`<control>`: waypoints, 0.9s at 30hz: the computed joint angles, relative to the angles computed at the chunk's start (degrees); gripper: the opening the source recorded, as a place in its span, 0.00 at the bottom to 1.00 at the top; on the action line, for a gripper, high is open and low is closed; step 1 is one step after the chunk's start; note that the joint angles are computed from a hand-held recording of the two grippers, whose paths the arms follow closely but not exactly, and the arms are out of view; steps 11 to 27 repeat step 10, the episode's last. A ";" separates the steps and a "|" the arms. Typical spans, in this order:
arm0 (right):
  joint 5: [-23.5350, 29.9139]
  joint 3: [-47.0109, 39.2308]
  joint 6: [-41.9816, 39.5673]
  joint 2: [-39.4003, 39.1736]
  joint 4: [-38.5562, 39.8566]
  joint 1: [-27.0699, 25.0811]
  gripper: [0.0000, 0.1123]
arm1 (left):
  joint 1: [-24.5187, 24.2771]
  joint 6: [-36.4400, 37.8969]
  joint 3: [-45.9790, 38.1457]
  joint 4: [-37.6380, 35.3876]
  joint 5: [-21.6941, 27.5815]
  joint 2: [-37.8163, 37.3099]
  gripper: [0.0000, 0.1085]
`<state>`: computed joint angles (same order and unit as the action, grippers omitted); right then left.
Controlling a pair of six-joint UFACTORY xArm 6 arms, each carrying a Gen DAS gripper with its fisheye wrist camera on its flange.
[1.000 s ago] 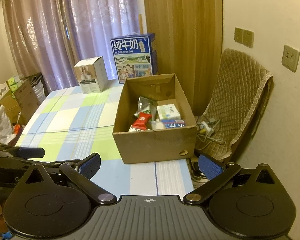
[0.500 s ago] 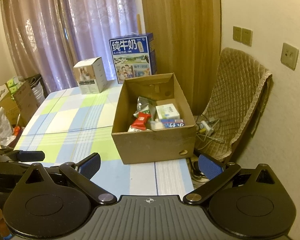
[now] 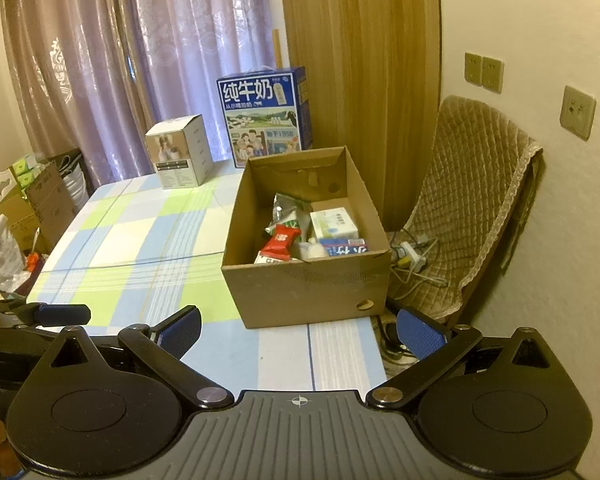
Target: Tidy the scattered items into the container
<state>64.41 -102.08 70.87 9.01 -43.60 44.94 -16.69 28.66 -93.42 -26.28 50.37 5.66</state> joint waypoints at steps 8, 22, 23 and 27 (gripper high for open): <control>-0.12 0.71 0.15 -0.41 0.13 0.00 0.90 | 0.05 2.24 2.11 -1.89 -1.90 -1.17 0.94; -0.13 0.91 0.24 -0.50 0.09 0.01 0.90 | 0.08 2.36 2.19 -1.93 -2.05 -1.16 0.94; -0.13 0.91 0.24 -0.50 0.09 0.01 0.90 | 0.08 2.36 2.19 -1.93 -2.05 -1.16 0.94; -0.13 0.91 0.24 -0.50 0.09 0.01 0.90 | 0.08 2.36 2.19 -1.93 -2.05 -1.16 0.94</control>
